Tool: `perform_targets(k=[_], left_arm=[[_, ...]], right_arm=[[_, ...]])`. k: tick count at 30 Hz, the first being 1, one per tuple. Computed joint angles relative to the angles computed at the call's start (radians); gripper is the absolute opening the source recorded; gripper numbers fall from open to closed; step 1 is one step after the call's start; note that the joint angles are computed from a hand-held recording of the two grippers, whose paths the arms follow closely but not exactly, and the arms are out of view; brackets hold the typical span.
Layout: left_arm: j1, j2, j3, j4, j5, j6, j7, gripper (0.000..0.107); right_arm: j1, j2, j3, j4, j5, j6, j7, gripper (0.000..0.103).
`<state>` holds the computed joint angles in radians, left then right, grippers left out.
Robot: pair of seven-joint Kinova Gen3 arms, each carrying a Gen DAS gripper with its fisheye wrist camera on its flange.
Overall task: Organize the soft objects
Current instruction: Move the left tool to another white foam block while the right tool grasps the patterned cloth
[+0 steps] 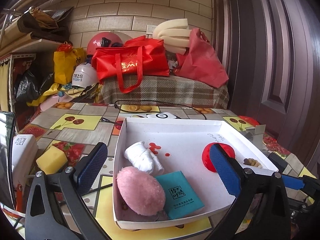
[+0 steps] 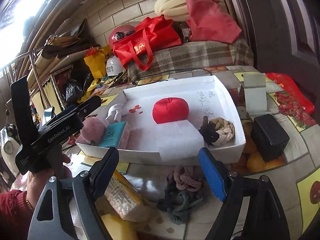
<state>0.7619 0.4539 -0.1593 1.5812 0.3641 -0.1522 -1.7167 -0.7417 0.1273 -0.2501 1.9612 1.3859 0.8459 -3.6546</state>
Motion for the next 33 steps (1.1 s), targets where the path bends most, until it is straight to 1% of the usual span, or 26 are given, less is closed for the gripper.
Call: perform_targets(k=[2,4,7,9,11,13,15,16,17,18,19,20,21,22,23,24,25,26,27,28,29,30,31,33], left_arm=[[-0.008,-0.001,0.01,0.002,-0.003,-0.003,0.003,0.103],[-0.005,-0.001,0.006,0.002,-0.002,-0.001,0.0,0.103],[-0.009,-0.003,0.009,0.005,-0.004,-0.005,-0.002,0.103],[-0.015,-0.004,0.016,0.007,-0.005,-0.006,-0.002,0.103],[-0.023,-0.004,0.024,0.005,-0.005,-0.002,0.002,0.103],[-0.03,-0.004,0.027,0.002,-0.004,0.003,0.011,0.103],[-0.043,-0.003,0.037,-0.002,-0.005,0.01,0.026,0.103],[-0.052,-0.003,0.046,-0.003,-0.009,0.013,0.035,0.103],[-0.062,-0.003,0.056,-0.004,-0.014,0.017,0.046,0.103],[-0.074,-0.004,0.068,-0.004,-0.02,0.018,0.058,0.103],[-0.088,-0.004,0.082,-0.004,-0.029,0.019,0.07,0.103],[-0.104,-0.004,0.099,-0.004,-0.039,0.022,0.083,0.103],[-0.122,-0.004,0.118,-0.004,-0.052,0.023,0.097,0.103],[-0.141,-0.005,0.138,-0.003,-0.065,0.022,0.111,0.103],[-0.16,-0.007,0.16,0.002,-0.08,0.018,0.126,0.103],[-0.19,-0.007,0.195,0.006,-0.101,0.012,0.142,0.103],[-0.212,-0.009,0.219,0.009,-0.117,0.019,0.157,0.103],[-0.237,-0.01,0.247,0.007,-0.136,0.031,0.171,0.103],[-0.276,-0.011,0.293,0.01,-0.164,0.039,0.188,0.103],[-0.306,-0.014,0.327,0.018,-0.186,0.039,0.204,0.103],[-0.323,-0.02,0.346,0.031,-0.2,0.033,0.222,0.103],[-0.338,-0.027,0.36,0.046,-0.212,0.025,0.238,0.103],[-0.35,-0.036,0.371,0.06,-0.225,0.02,0.253,0.103],[-0.367,-0.052,0.387,0.086,-0.254,0.015,0.274,0.103]], right_arm=[[-0.008,0.004,-0.012,0.0,0.006,0.011,0.005,0.082],[0.014,0.008,-0.038,-0.004,0.009,-0.006,0.01,0.082],[0.016,0.024,-0.026,-0.026,0.005,-0.018,0.05,0.082],[0.045,0.036,-0.009,-0.051,-0.017,-0.073,0.103,0.082],[0.107,0.056,-0.01,-0.088,-0.069,-0.154,0.167,0.082],[0.116,0.077,0.042,-0.123,-0.131,-0.217,0.233,0.082],[0.13,0.1,0.068,-0.156,-0.182,-0.247,0.283,0.083],[0.13,0.102,0.076,-0.16,-0.183,-0.249,0.283,0.083],[0.142,0.105,0.066,-0.161,-0.173,-0.243,0.268,0.083],[0.153,0.103,0.054,-0.154,-0.152,-0.244,0.236,0.083],[0.145,0.096,0.057,-0.139,-0.127,-0.24,0.196,0.083],[0.143,0.088,0.047,-0.123,-0.1,-0.227,0.155,0.083],[0.15,0.082,0.018,-0.11,-0.069,-0.198,0.114,0.083],[0.141,0.074,-0.001,-0.094,-0.041,-0.157,0.075,0.084],[0.115,0.064,-0.004,-0.075,-0.014,-0.116,0.034,0.084],[0.079,0.061,0.007,-0.064,0.009,-0.076,0.001,0.088],[0.035,0.049,0.021,-0.04,0.034,-0.035,-0.036,0.1],[0.009,0.045,0.021,-0.029,0.051,0.006,-0.062,0.103],[-0.019,0.039,0.019,-0.015,0.063,0.046,-0.086,0.103],[-0.033,0.034,0.003,-0.004,0.066,0.087,-0.1,0.103],[-0.036,0.033,-0.02,-0.001,0.06,0.125,-0.103,0.103],[-0.057,0.032,-0.025,-0.001,0.039,0.163,-0.097,0.103],[-0.095,0.03,-0.013,-0.005,0.004,0.204,-0.076,0.103],[-0.188,0.037,0.042,-0.021,-0.056,0.285,-0.049,0.103]])
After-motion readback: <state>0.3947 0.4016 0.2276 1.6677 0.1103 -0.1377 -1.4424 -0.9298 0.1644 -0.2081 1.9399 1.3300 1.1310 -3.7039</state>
